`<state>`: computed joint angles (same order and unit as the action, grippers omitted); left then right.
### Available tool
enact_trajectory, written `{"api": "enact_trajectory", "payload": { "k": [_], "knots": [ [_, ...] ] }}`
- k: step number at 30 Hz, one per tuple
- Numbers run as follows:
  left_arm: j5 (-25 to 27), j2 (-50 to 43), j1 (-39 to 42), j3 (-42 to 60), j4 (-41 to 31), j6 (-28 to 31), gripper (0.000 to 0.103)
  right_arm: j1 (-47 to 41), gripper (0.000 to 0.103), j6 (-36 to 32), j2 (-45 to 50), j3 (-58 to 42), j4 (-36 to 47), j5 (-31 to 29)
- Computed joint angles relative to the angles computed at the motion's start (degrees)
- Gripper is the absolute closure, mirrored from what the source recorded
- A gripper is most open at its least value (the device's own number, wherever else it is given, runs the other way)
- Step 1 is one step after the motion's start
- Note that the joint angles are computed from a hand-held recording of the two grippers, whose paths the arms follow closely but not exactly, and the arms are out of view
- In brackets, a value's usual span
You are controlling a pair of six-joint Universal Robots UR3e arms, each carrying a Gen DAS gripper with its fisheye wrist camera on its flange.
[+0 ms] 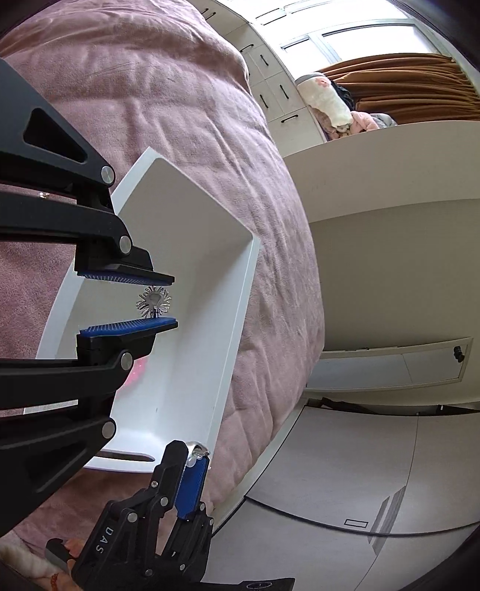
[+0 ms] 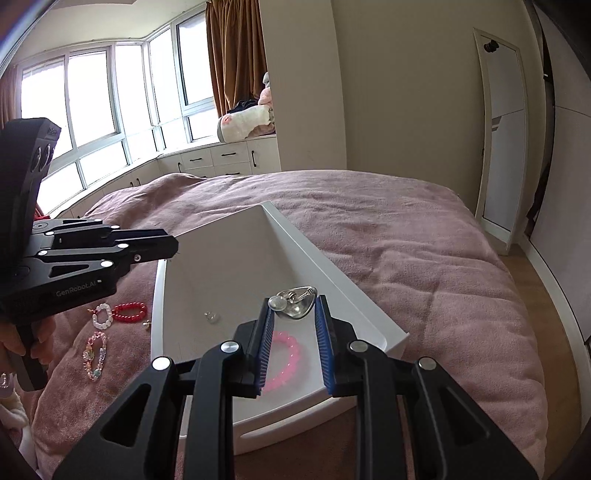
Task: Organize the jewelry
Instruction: 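Carry the heart charm into the box with the right tool while the left tool releases the spiky charm, then withdraw both open tools from the box back toward the remaining bracelets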
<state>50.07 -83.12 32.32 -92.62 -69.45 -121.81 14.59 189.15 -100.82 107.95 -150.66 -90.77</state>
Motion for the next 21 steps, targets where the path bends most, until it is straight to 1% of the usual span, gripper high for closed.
{"api": "enact_trajectory", "payload": {
  "k": [2,6,9,12,15,19,21],
  "knots": [
    [3.0,-2.9,-3.2,1.5,0.7,-2.2,0.081,0.3,0.08,-0.2,1.1,-0.3,0.6,-0.2],
    [9.3,-6.2,-8.4,0.9,6.7,-4.0,0.081,1.0,0.08,-0.3,2.4,-0.9,1.3,-0.6],
    [11.8,-7.5,-9.8,-0.6,9.9,-4.8,0.08,0.7,0.08,0.0,2.8,-0.7,0.9,0.9],
    [12.0,-7.9,-9.2,-2.4,10.6,-4.9,0.08,1.8,0.08,-0.5,3.9,-1.5,1.3,-0.1],
    [10.9,-7.5,-7.9,-3.6,10.5,-5.1,0.08,3.6,0.079,-0.9,5.5,-2.6,1.6,-2.5],
    [10.2,-7.1,-6.8,-4.6,10.8,-5.8,0.08,4.1,0.079,-0.8,5.9,-2.8,1.0,-3.5],
    [8.9,-6.6,-6.0,-5.3,11.0,-6.1,0.077,3.9,0.078,-0.5,5.7,-2.5,0.5,-3.6]
  ]
}}
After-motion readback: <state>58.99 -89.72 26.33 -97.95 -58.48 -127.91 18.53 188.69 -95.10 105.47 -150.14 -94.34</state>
